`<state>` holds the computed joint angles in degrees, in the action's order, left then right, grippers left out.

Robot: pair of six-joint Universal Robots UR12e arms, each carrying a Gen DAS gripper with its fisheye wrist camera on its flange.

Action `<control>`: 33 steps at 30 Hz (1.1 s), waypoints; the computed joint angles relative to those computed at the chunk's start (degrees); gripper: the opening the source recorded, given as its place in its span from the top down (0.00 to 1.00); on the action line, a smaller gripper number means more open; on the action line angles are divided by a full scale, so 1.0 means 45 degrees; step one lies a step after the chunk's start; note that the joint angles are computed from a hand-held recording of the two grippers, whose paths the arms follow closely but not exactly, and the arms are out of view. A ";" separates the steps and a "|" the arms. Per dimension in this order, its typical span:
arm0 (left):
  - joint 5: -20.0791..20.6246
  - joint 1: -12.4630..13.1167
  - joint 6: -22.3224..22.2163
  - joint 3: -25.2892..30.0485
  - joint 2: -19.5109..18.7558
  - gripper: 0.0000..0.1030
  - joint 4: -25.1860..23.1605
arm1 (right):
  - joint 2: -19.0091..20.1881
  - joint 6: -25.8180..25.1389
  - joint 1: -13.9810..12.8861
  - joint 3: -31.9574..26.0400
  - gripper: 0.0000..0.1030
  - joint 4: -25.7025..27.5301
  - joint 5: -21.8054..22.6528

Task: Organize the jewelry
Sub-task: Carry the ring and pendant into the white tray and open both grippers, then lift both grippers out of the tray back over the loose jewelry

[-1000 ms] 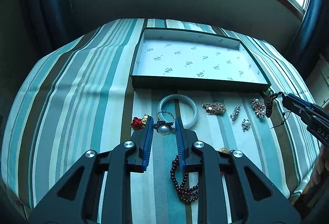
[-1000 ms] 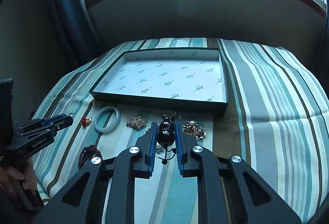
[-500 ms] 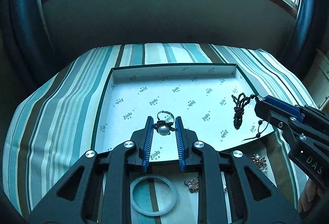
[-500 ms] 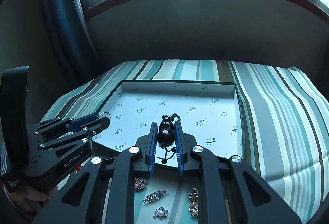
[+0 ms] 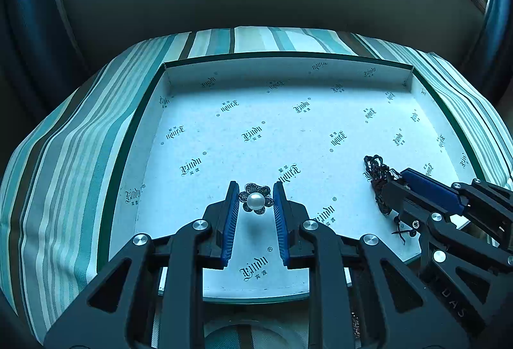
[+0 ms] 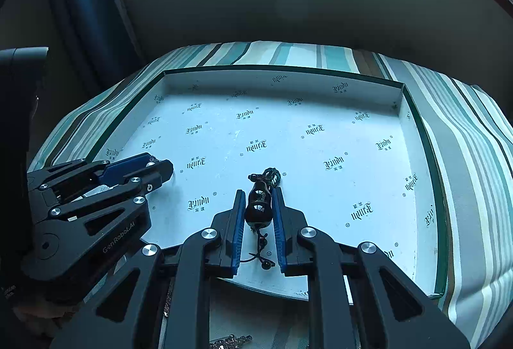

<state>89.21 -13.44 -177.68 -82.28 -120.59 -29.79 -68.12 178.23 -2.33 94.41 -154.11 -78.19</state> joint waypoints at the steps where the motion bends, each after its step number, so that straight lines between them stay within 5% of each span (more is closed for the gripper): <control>1: 0.0008 -0.0001 0.0015 -0.0019 -0.0001 0.79 0.0051 | 0.0004 0.0023 0.0016 -0.0003 0.83 0.0017 -0.0042; 7: 0.0083 -0.0020 0.0044 -0.0072 0.0011 0.58 0.0114 | 0.0015 0.0172 -0.0027 0.0023 0.78 0.0206 -0.0053; 9: 0.0061 -0.0020 0.0073 -0.0087 0.0029 0.52 0.0173 | -0.0017 0.0267 -0.0037 0.0046 0.62 0.0188 -0.0067; 15: 0.0244 0.0021 0.0032 -0.0198 0.0315 0.34 0.0504 | -0.0453 0.0273 -0.0103 0.0229 0.53 -0.0264 -0.0360; 23: 0.1305 -0.0053 0.0947 -0.1584 0.1539 0.30 0.1300 | -0.1737 -0.0468 -0.0296 0.1346 0.53 -0.0013 -0.0396; 33: 0.1299 0.0043 0.0434 -0.3684 0.3125 0.30 0.0832 | -0.3078 -0.0947 -0.0308 0.3053 0.53 0.0750 -0.0384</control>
<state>95.06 -13.25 -175.73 -98.86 -106.53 -26.04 -81.97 173.96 -3.72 108.15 -150.73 -79.92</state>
